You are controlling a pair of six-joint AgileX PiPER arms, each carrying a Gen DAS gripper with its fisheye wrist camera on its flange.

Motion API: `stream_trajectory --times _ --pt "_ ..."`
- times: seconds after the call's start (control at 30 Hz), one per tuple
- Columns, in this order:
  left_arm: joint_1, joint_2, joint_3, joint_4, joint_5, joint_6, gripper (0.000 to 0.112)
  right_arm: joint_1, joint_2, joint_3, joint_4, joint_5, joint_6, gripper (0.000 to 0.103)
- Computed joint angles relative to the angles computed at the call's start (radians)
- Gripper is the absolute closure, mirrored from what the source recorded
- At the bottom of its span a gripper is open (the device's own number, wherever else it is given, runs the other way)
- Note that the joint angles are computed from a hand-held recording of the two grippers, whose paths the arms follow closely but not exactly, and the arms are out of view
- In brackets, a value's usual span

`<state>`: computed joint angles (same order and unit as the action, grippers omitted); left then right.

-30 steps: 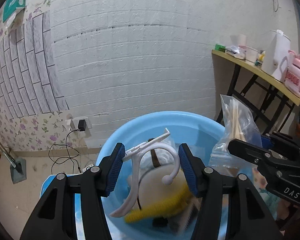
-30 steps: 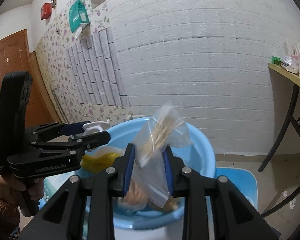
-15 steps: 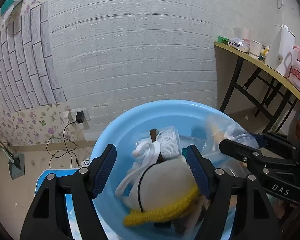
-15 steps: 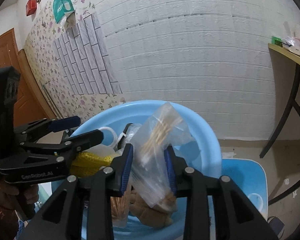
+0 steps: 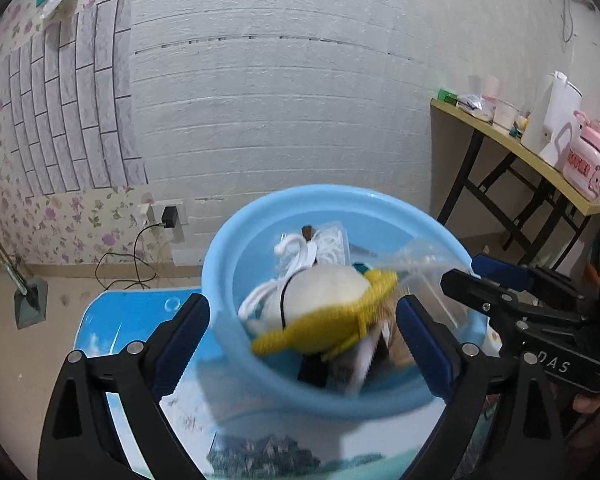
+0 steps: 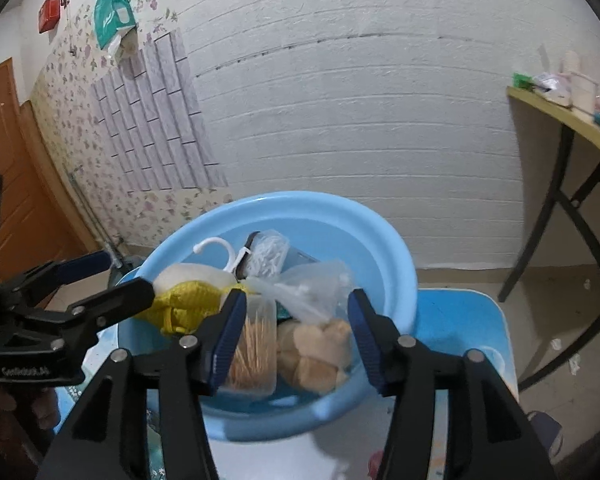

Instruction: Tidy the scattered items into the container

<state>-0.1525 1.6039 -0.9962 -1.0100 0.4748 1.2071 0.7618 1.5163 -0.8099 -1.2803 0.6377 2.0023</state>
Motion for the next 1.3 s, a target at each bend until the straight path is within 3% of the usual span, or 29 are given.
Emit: stream_trajectory --times 0.27,0.57,0.83,1.3 --pt "0.055 -0.154 0.130 -0.054 0.046 0.126 0.015 0.163 0.008 -0.068 0.091 0.173 -0.054 0.038" --pt "0.110 -0.235 0.174 -0.044 0.107 0.122 0.014 0.268 -0.001 -0.122 0.154 0.312 -0.086 0.036" --pt "0.108 -0.281 0.202 -0.030 0.111 0.099 0.014 0.310 -0.014 -0.133 0.178 0.368 -0.085 0.036" --pt "0.084 -0.339 0.251 -0.025 0.047 0.095 0.013 0.332 -0.025 -0.130 0.202 0.401 -0.071 0.036"
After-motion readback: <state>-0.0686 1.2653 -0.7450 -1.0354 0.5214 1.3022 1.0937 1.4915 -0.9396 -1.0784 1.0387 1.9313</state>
